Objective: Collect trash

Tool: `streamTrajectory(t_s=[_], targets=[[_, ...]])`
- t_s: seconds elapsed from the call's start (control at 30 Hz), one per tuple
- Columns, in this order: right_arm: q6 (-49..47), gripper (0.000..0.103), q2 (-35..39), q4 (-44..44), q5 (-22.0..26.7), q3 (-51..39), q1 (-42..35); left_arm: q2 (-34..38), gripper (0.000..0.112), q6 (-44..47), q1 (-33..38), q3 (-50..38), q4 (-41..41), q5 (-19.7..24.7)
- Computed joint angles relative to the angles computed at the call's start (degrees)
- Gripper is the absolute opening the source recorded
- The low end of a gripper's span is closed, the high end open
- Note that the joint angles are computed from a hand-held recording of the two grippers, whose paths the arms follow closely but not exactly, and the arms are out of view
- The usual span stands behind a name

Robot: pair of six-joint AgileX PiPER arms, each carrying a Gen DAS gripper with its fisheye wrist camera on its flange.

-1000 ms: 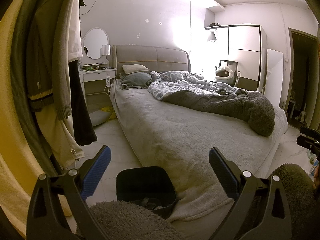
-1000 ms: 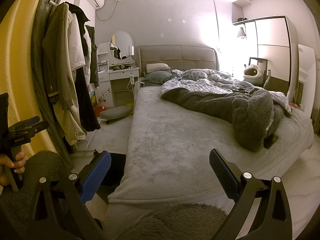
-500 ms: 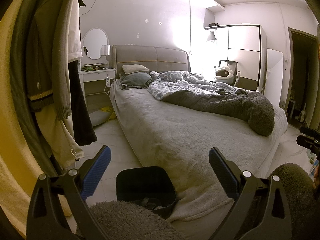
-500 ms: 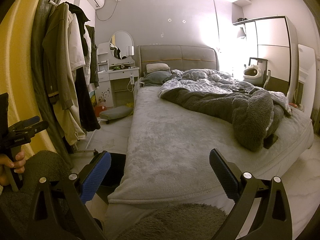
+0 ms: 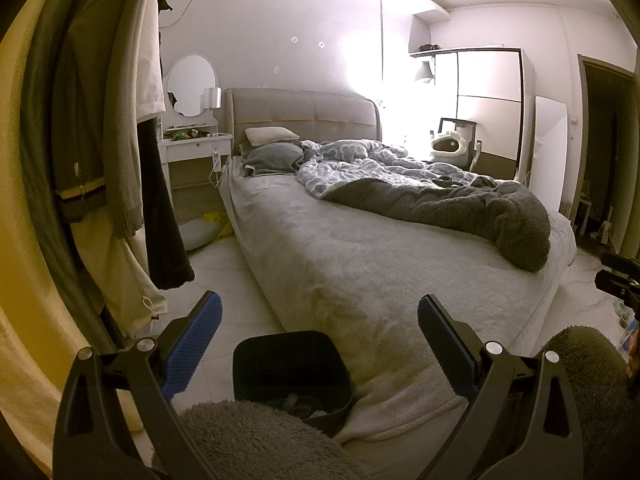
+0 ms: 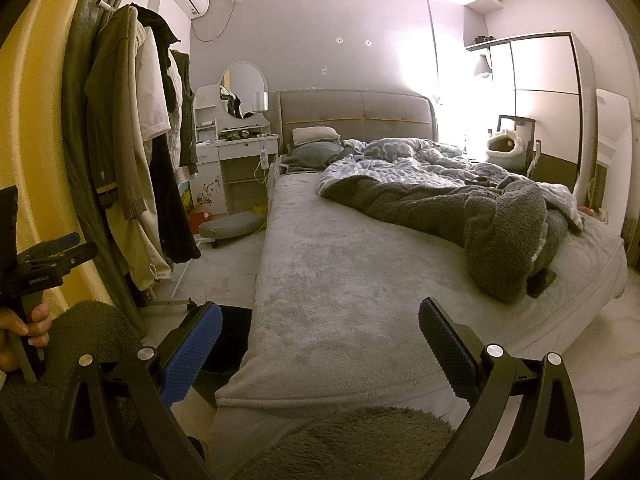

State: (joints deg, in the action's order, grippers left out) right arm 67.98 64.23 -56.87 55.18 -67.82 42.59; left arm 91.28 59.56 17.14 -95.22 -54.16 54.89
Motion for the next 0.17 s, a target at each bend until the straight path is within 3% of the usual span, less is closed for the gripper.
streamTrajectory(t_s=[0.17], targets=[[0.1, 0.1, -0.1, 0.0, -0.1, 0.1, 0.0, -0.6, 0.1, 0.3, -0.2, 1.0, 0.0, -0.4]])
